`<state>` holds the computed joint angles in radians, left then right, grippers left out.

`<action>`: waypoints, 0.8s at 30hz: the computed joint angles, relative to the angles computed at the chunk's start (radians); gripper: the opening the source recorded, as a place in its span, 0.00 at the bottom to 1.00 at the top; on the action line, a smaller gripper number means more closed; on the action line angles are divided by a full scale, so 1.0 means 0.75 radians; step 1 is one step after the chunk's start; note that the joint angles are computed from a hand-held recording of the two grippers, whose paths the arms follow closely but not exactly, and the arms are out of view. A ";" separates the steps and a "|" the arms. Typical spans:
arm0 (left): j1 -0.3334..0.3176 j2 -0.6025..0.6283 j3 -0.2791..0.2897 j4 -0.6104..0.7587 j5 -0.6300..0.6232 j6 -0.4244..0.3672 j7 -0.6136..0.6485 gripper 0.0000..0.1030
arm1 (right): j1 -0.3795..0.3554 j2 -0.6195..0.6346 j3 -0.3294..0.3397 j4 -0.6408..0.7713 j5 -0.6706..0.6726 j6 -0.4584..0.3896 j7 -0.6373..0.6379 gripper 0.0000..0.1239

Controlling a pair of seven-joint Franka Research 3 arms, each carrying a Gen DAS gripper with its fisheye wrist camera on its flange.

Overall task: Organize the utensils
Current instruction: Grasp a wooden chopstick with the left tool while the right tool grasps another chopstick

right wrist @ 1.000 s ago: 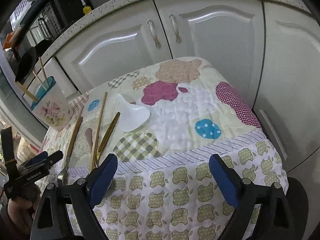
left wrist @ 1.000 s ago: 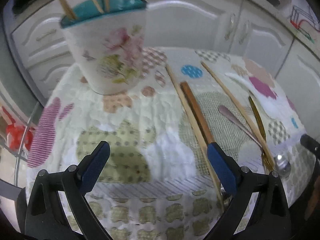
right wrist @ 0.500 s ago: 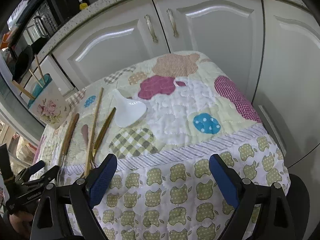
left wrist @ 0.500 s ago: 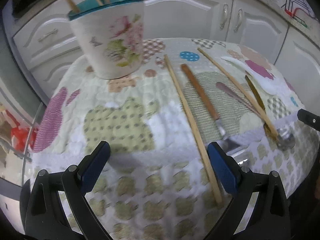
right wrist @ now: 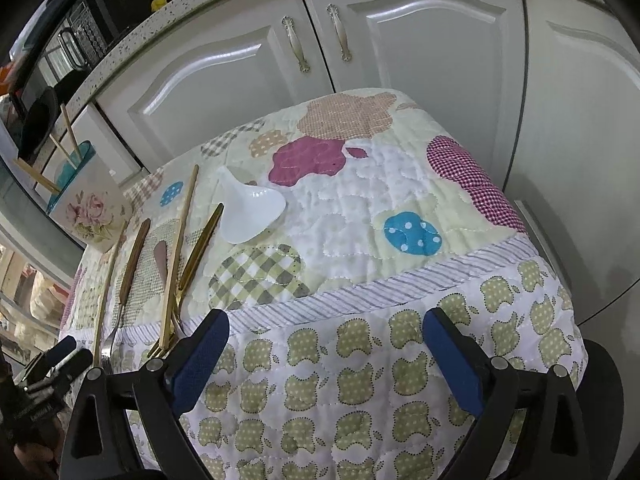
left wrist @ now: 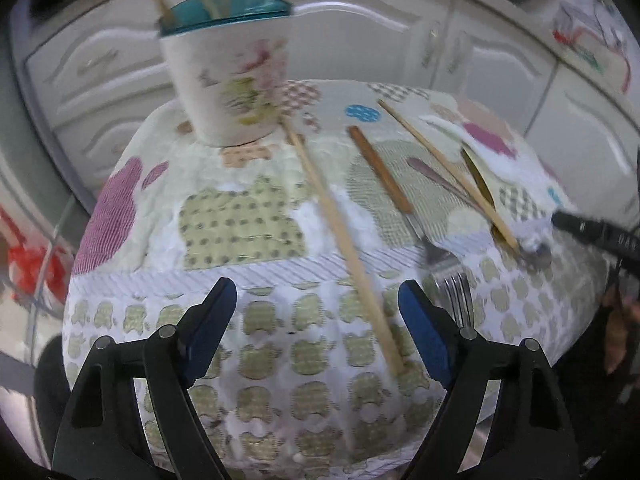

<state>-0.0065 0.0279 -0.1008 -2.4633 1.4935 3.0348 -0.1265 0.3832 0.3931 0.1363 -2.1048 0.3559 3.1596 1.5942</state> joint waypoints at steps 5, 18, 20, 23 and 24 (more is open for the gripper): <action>-0.023 0.005 -0.012 -0.033 -0.250 -0.041 0.246 0.81 | -0.016 0.003 0.017 0.003 0.009 0.001 -0.011 0.79; 0.002 -0.112 -0.027 -0.219 -0.673 0.121 0.630 0.44 | 0.168 0.008 -0.182 0.028 -0.117 -0.072 0.090 0.83; 0.016 -0.110 -0.052 -0.213 -0.679 0.107 0.636 0.46 | 0.195 0.010 -0.215 0.030 -0.156 -0.083 0.121 0.83; 0.031 -0.100 -0.074 -0.192 -0.625 0.086 0.593 0.46 | 0.147 0.008 -0.169 0.027 -0.158 -0.074 0.116 0.83; 0.030 -0.099 -0.076 -0.187 -0.605 0.076 0.578 0.45 | 0.137 0.007 -0.159 0.025 -0.157 -0.071 0.115 0.83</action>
